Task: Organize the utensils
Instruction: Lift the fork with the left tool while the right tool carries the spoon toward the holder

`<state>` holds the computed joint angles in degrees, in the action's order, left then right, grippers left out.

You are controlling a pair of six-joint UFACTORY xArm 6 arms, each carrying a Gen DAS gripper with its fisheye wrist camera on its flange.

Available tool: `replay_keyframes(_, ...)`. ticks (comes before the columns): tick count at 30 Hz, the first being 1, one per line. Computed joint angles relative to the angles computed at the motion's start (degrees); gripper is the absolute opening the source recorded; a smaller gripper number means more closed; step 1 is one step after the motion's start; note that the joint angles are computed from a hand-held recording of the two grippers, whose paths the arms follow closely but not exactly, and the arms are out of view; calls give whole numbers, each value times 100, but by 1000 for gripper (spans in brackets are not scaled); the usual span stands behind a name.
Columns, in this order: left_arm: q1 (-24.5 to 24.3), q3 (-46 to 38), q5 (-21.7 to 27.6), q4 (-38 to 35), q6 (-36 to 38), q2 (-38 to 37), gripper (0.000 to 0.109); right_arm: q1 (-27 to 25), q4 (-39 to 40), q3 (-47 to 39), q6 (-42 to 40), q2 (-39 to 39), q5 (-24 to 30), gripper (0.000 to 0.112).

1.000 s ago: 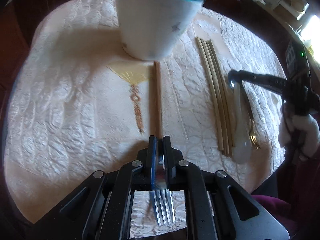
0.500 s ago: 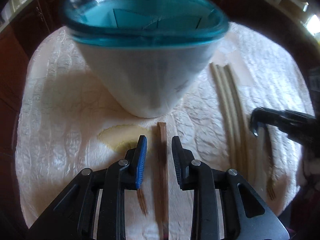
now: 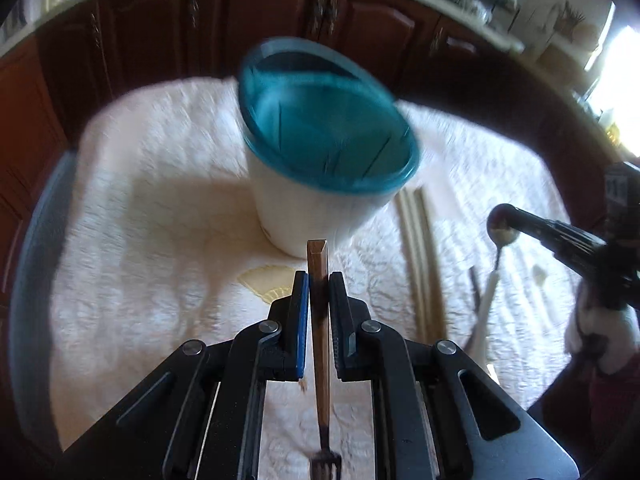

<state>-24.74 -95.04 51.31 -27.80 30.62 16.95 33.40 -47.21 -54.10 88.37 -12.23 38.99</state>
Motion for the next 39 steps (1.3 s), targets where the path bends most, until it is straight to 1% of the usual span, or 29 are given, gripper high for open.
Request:
replay_keyframes(3, 190, 275, 20, -365, 277, -432, 9, 142, -262, -192, 103, -79, 403, 3)
replay_keyframes(5, 184, 438, -53, -477, 321, -637, 9, 239, -400, -313, 124, -124, 666, 3)
replay_keyframes(10, 432, 828, 39, -867, 616, -1225, 9, 294, -659, -447, 146, -268, 901, 3)
replay_keyframes(15, 556, 771, 44, -1177, 710, -1439, 9, 271, -925, -821, 133, -132, 974, 3)
replay_keyframes(20, 590, 116, 161, -1378, 663, -1241, 9, 209, -1088, -1413, -7, 255, 895, 3)
replay_keyframes(22, 604, -315, 248, -1425, 546, -1053, 9, 203, -1143, -1653, -43, 407, 909, 3)
replay_keyframes(25, 615, -1025, 507, -1501, 380, -719, 9, 139, -1178, -2063, -148, 648, 864, 3)
replay_keyframes(28, 580, -1719, 700, -1458, 228, -365, 9, 106, -1218, -2538, -331, 968, 940, 3)
replay_keyframes(31, 436, -2309, 557, -1201, 58, 11, 9, 68, -1286, -3061, -432, 1361, 1015, 3)
replay_keyframes(33, 358, -2780, 544, -1030, -185, 358, 9, 19, -1319, -3487, -537, 1706, 1054, 3)
replay_keyframes(37, 170, -3474, 281, -643, -558, 1002, 9, 10, -1360, -4331, -997, 2395, 1377, 2)
replay_keyframes(39, 74, -3819, 163, -319, -752, 1347, 9, 25, -1415, -4751, -1291, 2755, 1563, 2)
